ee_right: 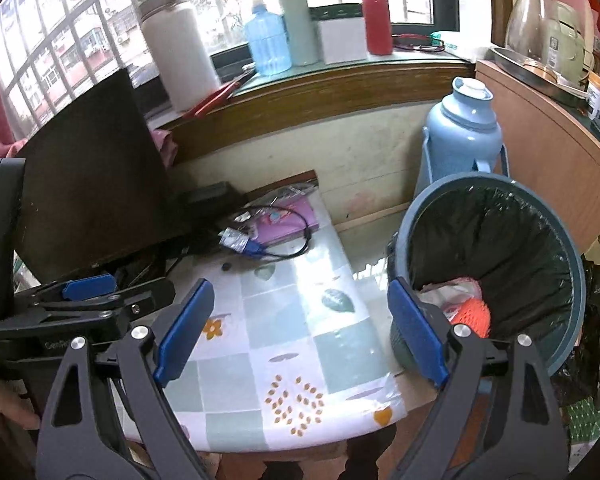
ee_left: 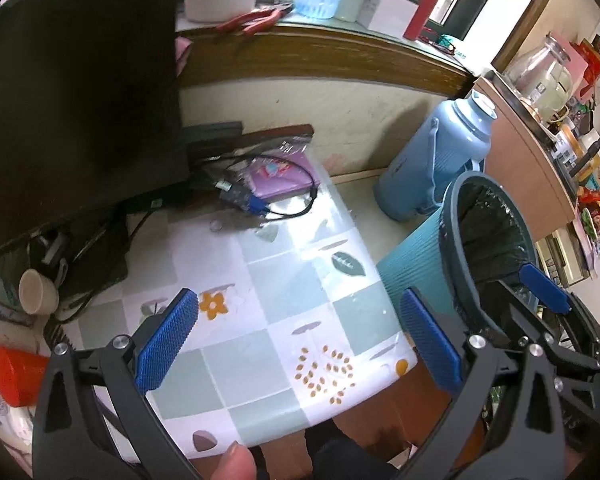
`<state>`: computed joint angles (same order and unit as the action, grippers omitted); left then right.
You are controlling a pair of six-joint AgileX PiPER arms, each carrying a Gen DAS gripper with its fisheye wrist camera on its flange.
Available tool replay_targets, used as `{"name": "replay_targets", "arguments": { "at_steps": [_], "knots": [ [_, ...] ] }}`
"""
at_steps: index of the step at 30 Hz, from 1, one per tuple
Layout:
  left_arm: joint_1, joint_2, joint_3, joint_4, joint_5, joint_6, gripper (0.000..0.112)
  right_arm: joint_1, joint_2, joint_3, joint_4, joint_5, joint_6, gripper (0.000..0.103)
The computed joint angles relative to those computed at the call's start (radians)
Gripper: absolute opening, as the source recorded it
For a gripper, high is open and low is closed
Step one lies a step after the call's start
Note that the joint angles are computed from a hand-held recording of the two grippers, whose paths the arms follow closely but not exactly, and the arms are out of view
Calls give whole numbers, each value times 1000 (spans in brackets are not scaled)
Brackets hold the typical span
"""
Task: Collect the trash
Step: 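Move both open tools back over the desk toward the black comb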
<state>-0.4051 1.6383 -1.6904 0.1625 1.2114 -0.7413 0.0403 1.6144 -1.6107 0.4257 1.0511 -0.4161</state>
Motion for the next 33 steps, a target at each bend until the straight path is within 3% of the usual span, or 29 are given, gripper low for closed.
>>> {"name": "replay_targets", "arguments": {
  "at_steps": [10,18,33],
  "knots": [
    [98,-237,349,-72,-79,42,98,183,-128,207,-95,-80,122,88],
    [232,-408,551,-126,-85,105,98,358,-159,289,-160,-121,216,88],
    [687,-683,975,-290,-50,347,98,688,-111,412,-256,-198,336,90]
  ]
}}
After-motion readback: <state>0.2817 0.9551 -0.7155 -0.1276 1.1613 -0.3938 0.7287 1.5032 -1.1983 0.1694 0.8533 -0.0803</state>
